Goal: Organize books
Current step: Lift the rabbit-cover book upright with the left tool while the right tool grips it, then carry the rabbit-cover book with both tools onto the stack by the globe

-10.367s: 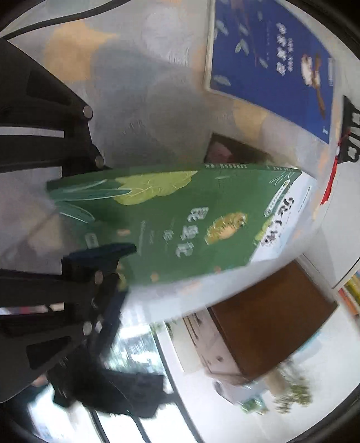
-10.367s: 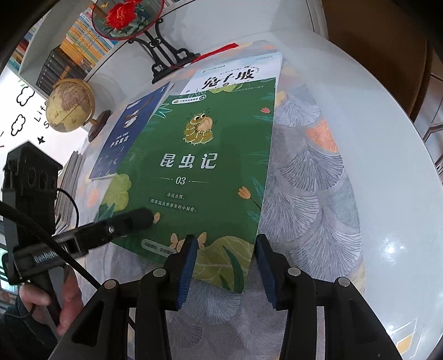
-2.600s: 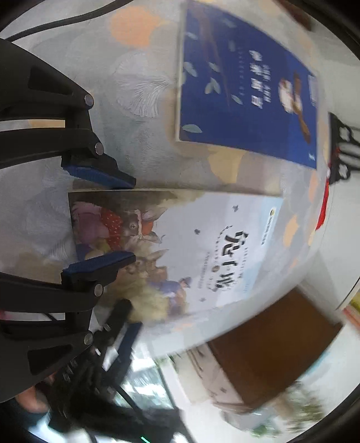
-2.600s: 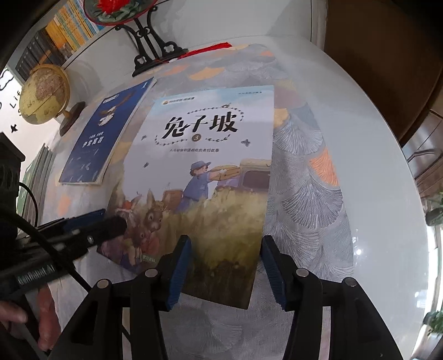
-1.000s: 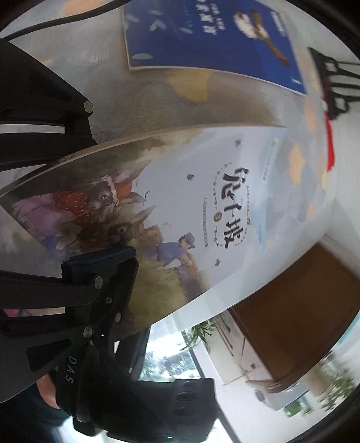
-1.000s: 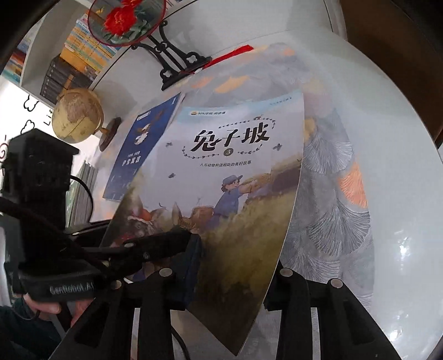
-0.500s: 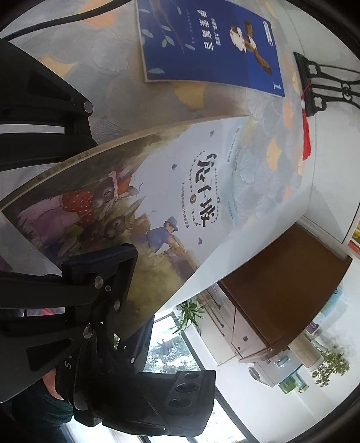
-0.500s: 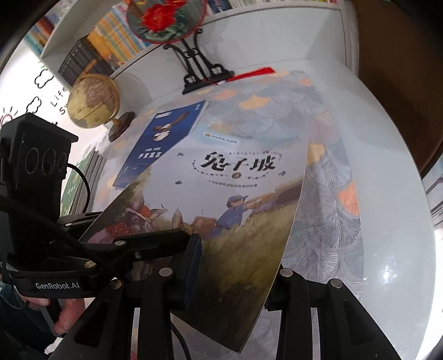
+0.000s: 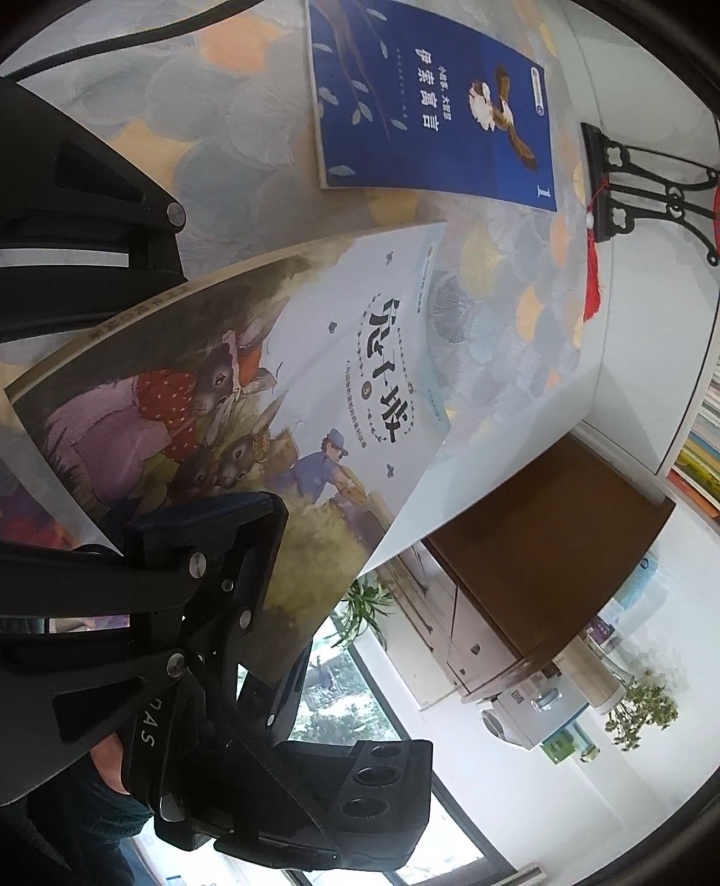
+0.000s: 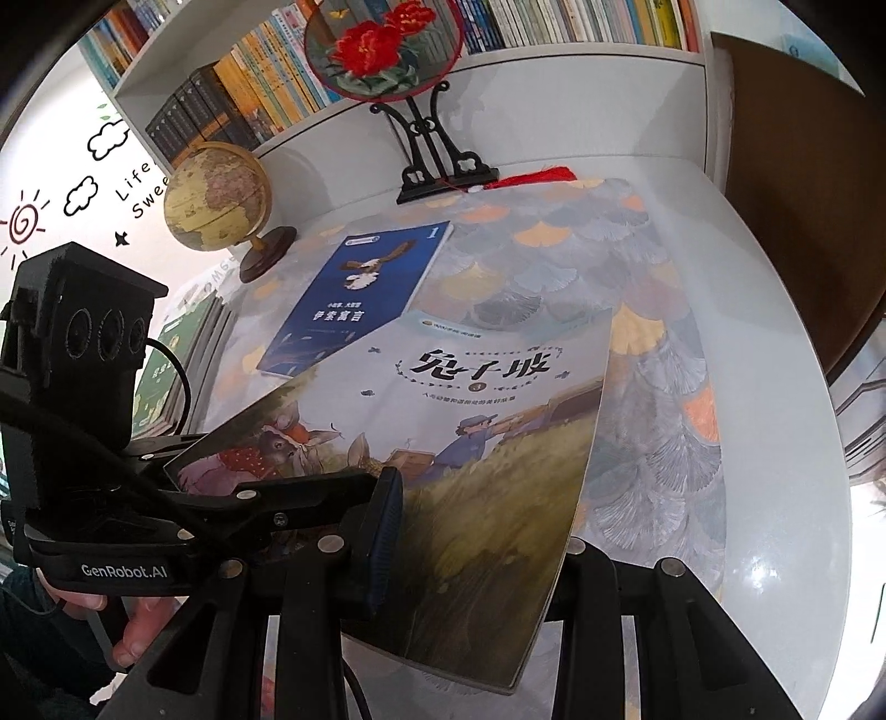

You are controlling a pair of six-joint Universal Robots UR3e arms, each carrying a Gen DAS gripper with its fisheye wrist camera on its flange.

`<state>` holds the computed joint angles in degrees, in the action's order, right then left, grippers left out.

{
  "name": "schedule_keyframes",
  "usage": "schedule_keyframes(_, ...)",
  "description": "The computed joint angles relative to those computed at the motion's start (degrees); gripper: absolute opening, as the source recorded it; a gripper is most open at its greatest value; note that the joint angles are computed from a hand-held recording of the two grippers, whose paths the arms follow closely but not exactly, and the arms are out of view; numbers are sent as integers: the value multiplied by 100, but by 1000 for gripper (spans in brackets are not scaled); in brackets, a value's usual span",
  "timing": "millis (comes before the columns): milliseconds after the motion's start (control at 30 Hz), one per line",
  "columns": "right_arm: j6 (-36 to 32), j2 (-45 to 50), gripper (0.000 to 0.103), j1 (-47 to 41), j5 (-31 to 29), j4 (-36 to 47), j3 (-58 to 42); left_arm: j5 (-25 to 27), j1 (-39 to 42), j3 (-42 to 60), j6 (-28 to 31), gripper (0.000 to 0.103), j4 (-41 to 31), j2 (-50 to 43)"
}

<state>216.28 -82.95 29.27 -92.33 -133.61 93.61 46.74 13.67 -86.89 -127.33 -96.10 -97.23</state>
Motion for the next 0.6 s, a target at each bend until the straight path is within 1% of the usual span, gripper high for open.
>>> schedule_keyframes(233, 223, 198, 35, 348, -281, 249, -540, -119, 430, 143, 561, 35, -678, 219)
schedule_keyframes(367, 365, 467, 35, 573, -404, 308, -1006, -127, 852, 339, 1031, 35, -1268, 397)
schedule_keyframes(467, 462, 842, 35, 773, -483, 413, -1578, -78, 1280, 588, 1492, 35, -1795, 441)
schedule_keyframes(567, 520, 1392, 35, 965, -516, 618, -2390, -2, 1707, 846, 1869, 35, -2185, 401)
schedule_keyframes(600, 544, 1666, 35, 1043, -525, 737, -2802, 16, 1841, 946, 1982, 35, -2319, 364)
